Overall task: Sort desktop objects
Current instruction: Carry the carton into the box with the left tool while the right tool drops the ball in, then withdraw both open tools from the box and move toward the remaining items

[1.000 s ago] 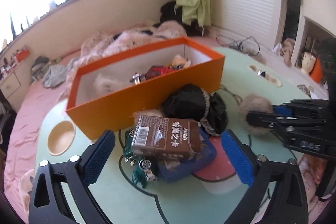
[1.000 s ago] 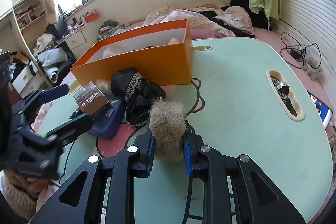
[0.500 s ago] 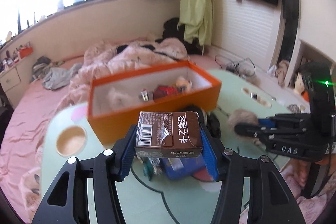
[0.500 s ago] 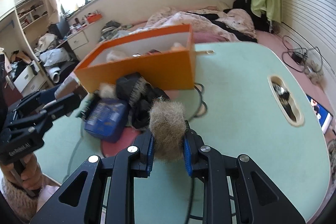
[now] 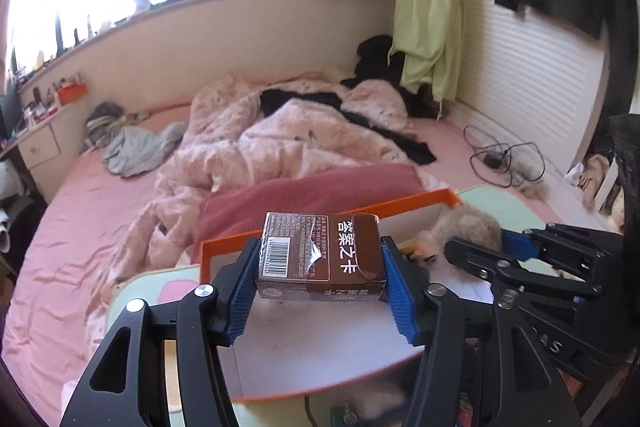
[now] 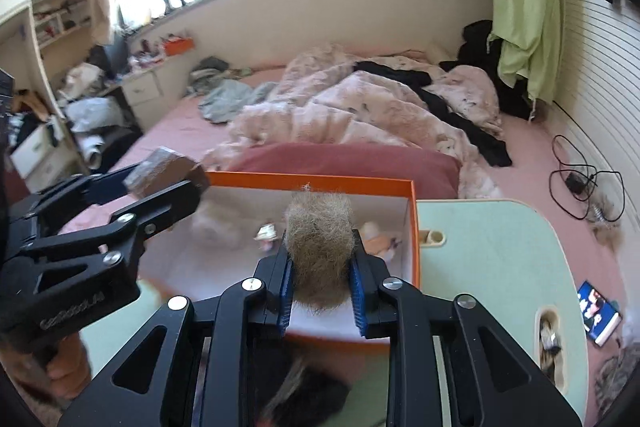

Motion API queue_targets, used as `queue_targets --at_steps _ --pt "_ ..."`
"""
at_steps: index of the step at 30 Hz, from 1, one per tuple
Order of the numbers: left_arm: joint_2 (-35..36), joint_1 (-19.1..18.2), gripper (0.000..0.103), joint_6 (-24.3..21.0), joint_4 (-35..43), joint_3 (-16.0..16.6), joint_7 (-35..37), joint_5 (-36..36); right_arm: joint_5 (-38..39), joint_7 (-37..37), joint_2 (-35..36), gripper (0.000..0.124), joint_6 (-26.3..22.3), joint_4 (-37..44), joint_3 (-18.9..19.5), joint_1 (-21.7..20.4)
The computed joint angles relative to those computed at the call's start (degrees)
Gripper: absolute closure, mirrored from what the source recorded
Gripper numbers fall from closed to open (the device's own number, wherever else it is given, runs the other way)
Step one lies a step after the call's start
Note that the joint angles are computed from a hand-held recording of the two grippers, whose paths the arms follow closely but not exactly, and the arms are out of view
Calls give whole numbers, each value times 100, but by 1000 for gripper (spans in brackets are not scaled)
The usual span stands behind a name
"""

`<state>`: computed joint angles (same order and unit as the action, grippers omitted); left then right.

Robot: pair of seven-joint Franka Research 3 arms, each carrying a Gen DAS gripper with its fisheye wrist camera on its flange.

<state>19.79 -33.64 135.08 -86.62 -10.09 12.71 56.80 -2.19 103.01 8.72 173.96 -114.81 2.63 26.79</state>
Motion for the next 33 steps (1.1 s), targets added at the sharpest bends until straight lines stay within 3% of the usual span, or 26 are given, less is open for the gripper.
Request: queue_targets --at_steps 2,4,7,9,11,12,13,15,16,19,21,26,30,33 --pt "-9 -5 18 53 -63 16 -107 36 295 -184 233 94 -203 251 116 -139" --pt "-121 -59 17 130 -241 45 -308 303 225 64 311 94 -334 357 -49 -35" --pt "-357 -103 5 66 -525 -16 -620 563 -585 1161 142 81 -14 92 -624 377" --pt "-586 -46 4 203 -806 -96 -888 645 -1395 2032 -101 62 409 -260 -1075 694" --pt "-849 47 1 398 -1148 -210 -1186 608 -2414 2938 -359 57 705 -541 -1465 952" --pt "-947 97 0 459 -1283 -272 -1289 542 -2404 2867 -484 57 797 -686 -1549 1046" --pt "-1036 137 0 481 -1415 -341 -1370 432 -1993 2409 -627 57 863 -877 -1433 1003" --pt "-1202 196 0 550 -1710 -484 -1528 168 -250 671 -984 57 808 -1330 -820 718" --pt "-1262 217 0 607 -1847 -545 -1594 77 278 137 -1094 57 691 -1437 -722 730" --pt "-1394 244 0 812 -2269 -704 -1781 -177 612 -384 -1487 57 89 -1842 -579 750" --pt "-1408 168 0 605 -2404 -801 -2025 -177 967 -805 -1595 57 -171 -2000 -544 800" --pt "-1151 -224 0 -699 -2205 -996 -2341 -15 148 -142 -1754 57 -507 -2338 197 46" --pt "-964 -313 0 -694 -2154 -978 -2234 -188 -97 76 -1631 57 -751 -2273 611 -376" --pt "-806 -417 0 -1006 -1944 -947 -1979 -307 -1080 881 -1610 54 -769 -2261 972 -800"
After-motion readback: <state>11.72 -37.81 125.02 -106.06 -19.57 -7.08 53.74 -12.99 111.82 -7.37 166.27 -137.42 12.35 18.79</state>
